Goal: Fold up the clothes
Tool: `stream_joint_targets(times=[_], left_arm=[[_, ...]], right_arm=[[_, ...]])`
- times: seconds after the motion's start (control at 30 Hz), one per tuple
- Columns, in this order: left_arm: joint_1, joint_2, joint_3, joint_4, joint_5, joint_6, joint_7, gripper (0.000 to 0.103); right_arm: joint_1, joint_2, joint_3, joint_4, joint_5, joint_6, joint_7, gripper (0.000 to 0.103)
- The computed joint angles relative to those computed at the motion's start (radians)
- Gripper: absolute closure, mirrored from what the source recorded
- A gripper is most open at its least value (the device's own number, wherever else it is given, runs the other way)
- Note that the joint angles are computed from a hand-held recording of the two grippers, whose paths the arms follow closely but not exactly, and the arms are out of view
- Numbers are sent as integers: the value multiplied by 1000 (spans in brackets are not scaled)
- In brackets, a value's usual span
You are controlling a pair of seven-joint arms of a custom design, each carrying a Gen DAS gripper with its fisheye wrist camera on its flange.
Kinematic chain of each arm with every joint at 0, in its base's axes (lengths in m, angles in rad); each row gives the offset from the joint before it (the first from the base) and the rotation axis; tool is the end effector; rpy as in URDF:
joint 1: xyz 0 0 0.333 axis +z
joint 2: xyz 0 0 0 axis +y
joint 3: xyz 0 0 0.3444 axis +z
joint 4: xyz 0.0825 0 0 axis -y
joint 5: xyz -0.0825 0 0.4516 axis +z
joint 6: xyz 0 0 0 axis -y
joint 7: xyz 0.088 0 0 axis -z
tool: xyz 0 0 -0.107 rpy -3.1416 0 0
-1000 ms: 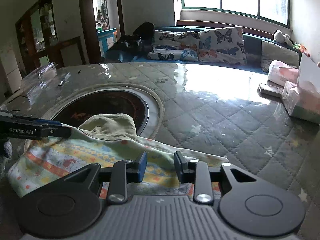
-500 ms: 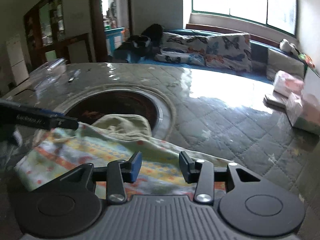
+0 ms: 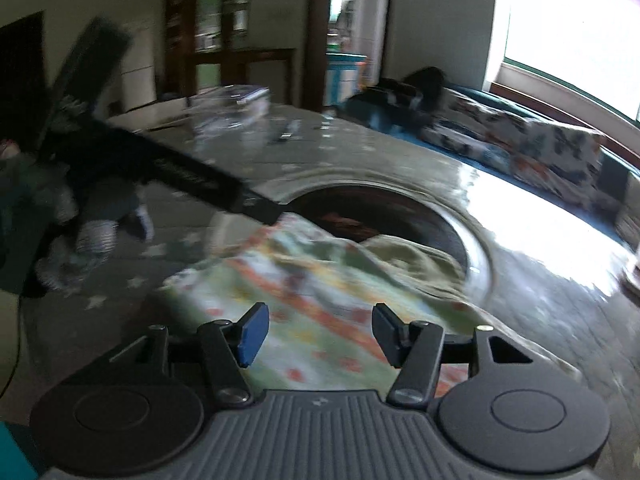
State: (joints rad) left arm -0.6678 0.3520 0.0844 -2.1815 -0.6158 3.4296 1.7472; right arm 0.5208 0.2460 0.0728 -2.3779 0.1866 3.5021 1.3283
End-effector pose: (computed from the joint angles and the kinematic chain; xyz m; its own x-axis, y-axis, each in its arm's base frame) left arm 0.5723 -0.3010 0.2968 -0.1853 -0.9661 0.1797 -0.6729 -0.0085 -0.7396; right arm 0.5067 0.3143 0.2937 0.5504 -0.8314 0.0761 -0.5049 -0.4041 -0.7628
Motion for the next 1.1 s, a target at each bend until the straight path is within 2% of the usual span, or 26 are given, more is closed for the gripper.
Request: stream_joint_targets(times=[0.13, 0.27, 0.37, 0.53, 0.6, 0.63, 0.73, 0.8, 0.9, 1.03, 1.1], left_arm=[[14, -17, -7, -26, -21, 1, -22, 0], [45, -32, -30, -49, -28, 3, -55, 0], [138, -43, -106, -70, 29, 1, -135, 0], [402, -48, -321, -103, 268, 0, -375, 0], [461, -44, -368, -111, 345, 6, -439, 0], [471, -43, -376, -112, 369, 7, -462, 0], [534, -36, -424, -115, 454, 2, -553, 0], [593, -26, -472, -112, 519, -3, -622, 0], [702, -2, -565, -102, 623, -10, -728, 0], [827, 43, -683, -78, 750, -30, -837, 1], [849, 56, -706, -68, 783, -38, -879, 1]], right_arm=[[8, 14, 18, 27, -63, -36, -29, 44], [71, 36, -10, 57, -78, -64, -104, 45], [153, 58, -62, 83, -47, -77, -180, 47], [294, 106, -170, 141, 43, -119, -260, 62], [338, 120, -210, 156, 67, -133, -266, 68], [340, 127, -211, 160, 70, -133, -259, 71], [263, 120, -140, 153, 53, -112, -226, 82], [127, 102, -23, 134, -17, -85, -142, 86], [12, 85, 68, 114, -93, -50, -45, 87], [-79, 62, 127, 86, -192, -18, 74, 88], [-117, 51, 148, 72, -245, -4, 134, 89]])
